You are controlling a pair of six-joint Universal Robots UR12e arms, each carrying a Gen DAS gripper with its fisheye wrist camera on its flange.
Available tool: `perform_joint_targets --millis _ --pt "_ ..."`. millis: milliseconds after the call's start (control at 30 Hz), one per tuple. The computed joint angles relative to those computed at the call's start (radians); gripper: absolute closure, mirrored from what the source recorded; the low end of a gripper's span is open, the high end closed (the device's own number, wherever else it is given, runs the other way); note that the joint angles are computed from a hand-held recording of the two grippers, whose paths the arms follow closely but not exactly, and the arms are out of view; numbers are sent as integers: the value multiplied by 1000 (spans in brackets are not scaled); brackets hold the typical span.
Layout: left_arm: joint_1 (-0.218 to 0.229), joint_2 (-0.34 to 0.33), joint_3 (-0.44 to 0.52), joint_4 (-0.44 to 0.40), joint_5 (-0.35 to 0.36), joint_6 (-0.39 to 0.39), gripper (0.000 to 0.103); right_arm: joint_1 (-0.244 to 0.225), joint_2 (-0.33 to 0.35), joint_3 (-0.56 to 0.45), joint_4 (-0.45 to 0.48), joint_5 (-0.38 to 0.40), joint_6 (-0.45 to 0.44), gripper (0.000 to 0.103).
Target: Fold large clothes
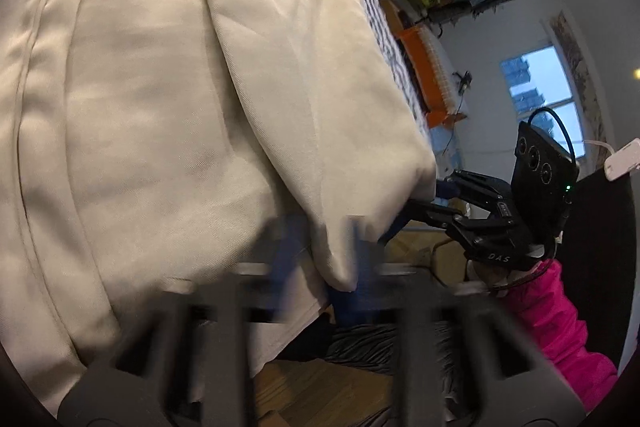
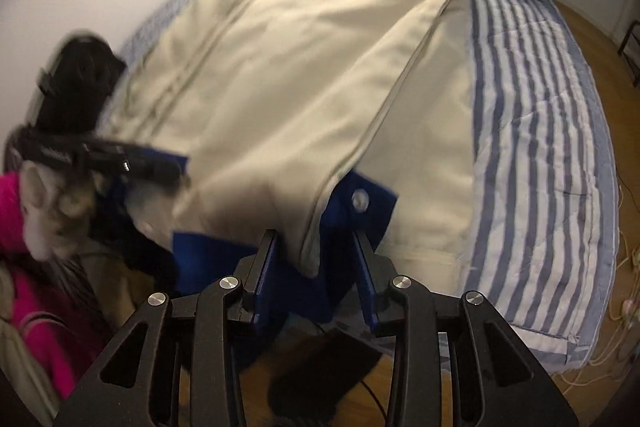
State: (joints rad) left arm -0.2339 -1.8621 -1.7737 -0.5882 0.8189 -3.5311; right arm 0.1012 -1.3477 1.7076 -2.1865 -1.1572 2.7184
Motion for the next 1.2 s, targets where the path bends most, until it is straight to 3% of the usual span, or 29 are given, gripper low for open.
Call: perform_joint_targets --millis 33,133,200,333,433,567,667,700,767,833,867,900,933,967,1033,1133,1200 --pt "-1 0 1 3 4 -3 102 -7 2 -7 39 48 -12 100" --pt "-5 7 -6 62 -2 -27 102 -49 -30 16 29 222 -9 99" --pt "-15 7 -4 98 9 -34 102 -91 -54 43 -30 319 24 99" --pt "-39 -12 23 57 31 9 102 -173 -58 92 -111 400 213 99" --pt "-47 -29 37 21 23 16 102 -191 -26 82 -54 386 300 95" --pt "-37 -30 31 40 0 0 101 -184 -24 76 -24 330 250 92" --pt "-28 -32 30 47 -26 -15 99 -169 -34 79 -8 307 190 84" --pt "-24 -33 29 50 -38 -24 96 -164 -32 79 4 307 181 82" --pt "-21 -37 26 80 -65 -68 64 -153 -26 75 21 289 172 82" --pt "-23 -48 26 122 -91 -117 57 -153 -22 71 50 296 155 82" --pt "-31 -51 33 112 -81 -101 57 -153 -20 72 55 311 156 83" --pt "-38 -53 45 89 -69 -72 58 -154 -18 70 64 330 152 91" --pt "-48 -58 63 44 -53 -29 85 -154 -17 68 69 347 154 95" --pt "-57 -62 81 -2 -34 5 103 -157 -20 74 61 380 164 96" --pt "-56 -65 82 27 -54 -29 103 -174 -26 88 24 510 199 97" --pt "-37 -64 66 188 -134 -139 103 -197 -42 116 -103 662 248 97" --pt "-35 -57 65 213 -124 -136 103 -213 -44 130 -180 685 302 97"
